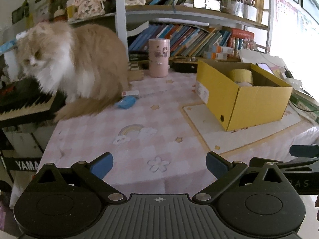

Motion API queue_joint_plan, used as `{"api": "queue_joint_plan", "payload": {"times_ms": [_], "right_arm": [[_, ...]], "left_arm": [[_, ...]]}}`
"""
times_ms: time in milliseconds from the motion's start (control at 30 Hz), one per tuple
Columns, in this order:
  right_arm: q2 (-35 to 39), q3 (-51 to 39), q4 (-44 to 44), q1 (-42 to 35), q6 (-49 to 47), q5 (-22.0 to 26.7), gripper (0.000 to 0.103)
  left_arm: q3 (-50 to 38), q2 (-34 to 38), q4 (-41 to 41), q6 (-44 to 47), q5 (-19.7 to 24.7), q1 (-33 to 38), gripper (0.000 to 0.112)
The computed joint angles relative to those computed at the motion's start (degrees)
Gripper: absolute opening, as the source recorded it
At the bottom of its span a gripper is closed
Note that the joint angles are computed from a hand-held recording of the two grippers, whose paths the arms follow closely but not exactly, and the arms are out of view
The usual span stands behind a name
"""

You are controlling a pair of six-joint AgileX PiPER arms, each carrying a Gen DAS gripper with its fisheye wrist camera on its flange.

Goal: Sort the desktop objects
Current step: 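Withdraw both tools from the box toward the blue candy and small box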

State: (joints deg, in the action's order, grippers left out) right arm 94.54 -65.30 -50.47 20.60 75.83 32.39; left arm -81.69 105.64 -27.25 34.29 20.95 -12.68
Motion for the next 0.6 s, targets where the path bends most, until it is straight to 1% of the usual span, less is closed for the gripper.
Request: {"api": "queue_joint_plan", "payload": {"times_ms": [167, 300, 600], "right_arm": [[0.9, -0.7, -0.5, 2.9, 2.0, 1.6, 0.098], [1.9, -1.6, -0.5, 4.7, 2.7, 2.4, 0.098], [4.1, -4.4, 0.2, 7.5, 1.7, 3.6, 0.098]], "left_arm": [[2.2, -1.2, -3.6, 4.4, 0.3, 2.4, 0.101], [3.6, -1.9, -4.9, 6.1, 0.2, 3.9, 0.101], [6.2, -3.5, -8.2, 9.6, 0.0, 7.1, 0.101]]}}
